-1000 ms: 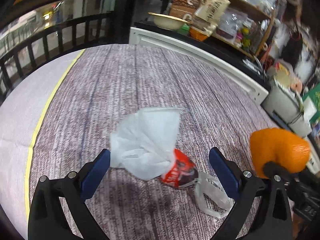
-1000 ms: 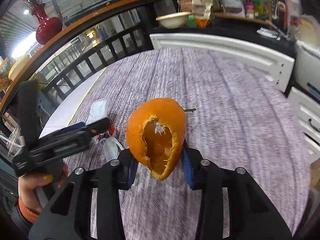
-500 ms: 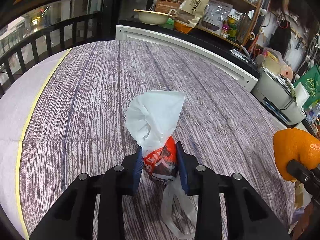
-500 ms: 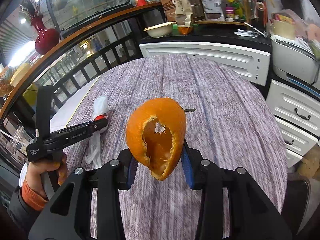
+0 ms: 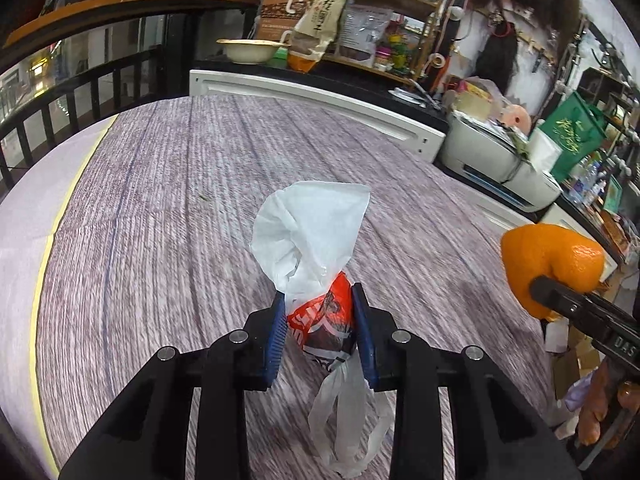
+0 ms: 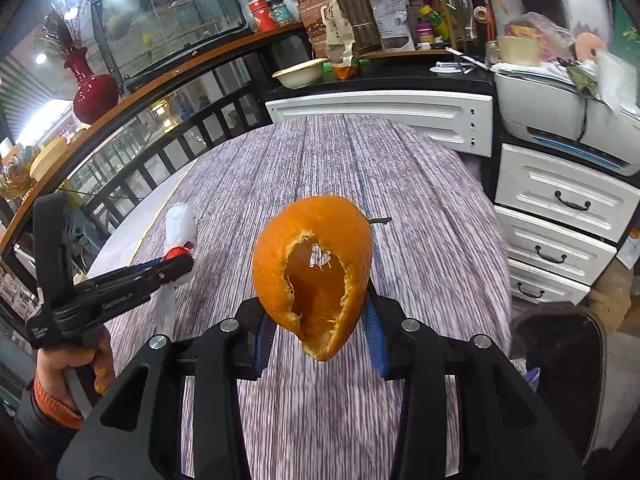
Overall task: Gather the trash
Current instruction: 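Carry the orange peel and white bag with red wrapper to the bin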
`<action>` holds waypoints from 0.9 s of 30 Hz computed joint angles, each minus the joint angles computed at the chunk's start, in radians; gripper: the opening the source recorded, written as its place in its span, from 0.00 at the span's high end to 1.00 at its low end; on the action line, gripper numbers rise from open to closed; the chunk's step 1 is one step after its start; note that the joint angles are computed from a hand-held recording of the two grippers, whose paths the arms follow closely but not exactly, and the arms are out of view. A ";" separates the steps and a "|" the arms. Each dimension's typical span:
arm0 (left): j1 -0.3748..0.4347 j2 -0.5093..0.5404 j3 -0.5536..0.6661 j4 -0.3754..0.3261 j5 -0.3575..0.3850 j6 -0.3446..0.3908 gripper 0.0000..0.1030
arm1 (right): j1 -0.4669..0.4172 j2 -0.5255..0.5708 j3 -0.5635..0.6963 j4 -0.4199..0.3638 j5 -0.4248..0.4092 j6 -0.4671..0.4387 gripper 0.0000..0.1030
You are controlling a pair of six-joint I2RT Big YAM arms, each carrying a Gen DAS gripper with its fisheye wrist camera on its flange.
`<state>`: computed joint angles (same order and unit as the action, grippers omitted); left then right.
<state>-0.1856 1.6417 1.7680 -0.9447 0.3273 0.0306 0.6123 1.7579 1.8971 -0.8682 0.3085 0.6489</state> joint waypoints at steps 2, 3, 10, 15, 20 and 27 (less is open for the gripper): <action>-0.010 -0.036 -0.043 0.007 0.014 0.002 0.70 | 0.010 -0.024 -0.030 0.007 0.019 0.001 0.62; -0.013 -0.051 -0.061 0.011 0.017 0.003 0.70 | 0.016 -0.037 -0.047 0.010 0.030 0.001 0.62; -0.046 -0.147 -0.163 0.035 0.056 -0.011 0.70 | 0.056 -0.147 -0.184 0.029 0.087 0.020 0.62; -0.079 -0.200 -0.213 0.047 0.062 -0.013 0.70 | 0.085 -0.222 -0.275 0.033 0.153 0.038 0.62; -0.116 -0.234 -0.246 0.063 0.062 -0.024 0.70 | 0.099 -0.279 -0.344 0.004 0.205 0.055 0.62; -0.174 -0.249 -0.261 0.066 0.057 -0.023 0.70 | 0.059 -0.344 -0.436 -0.037 0.193 0.122 0.62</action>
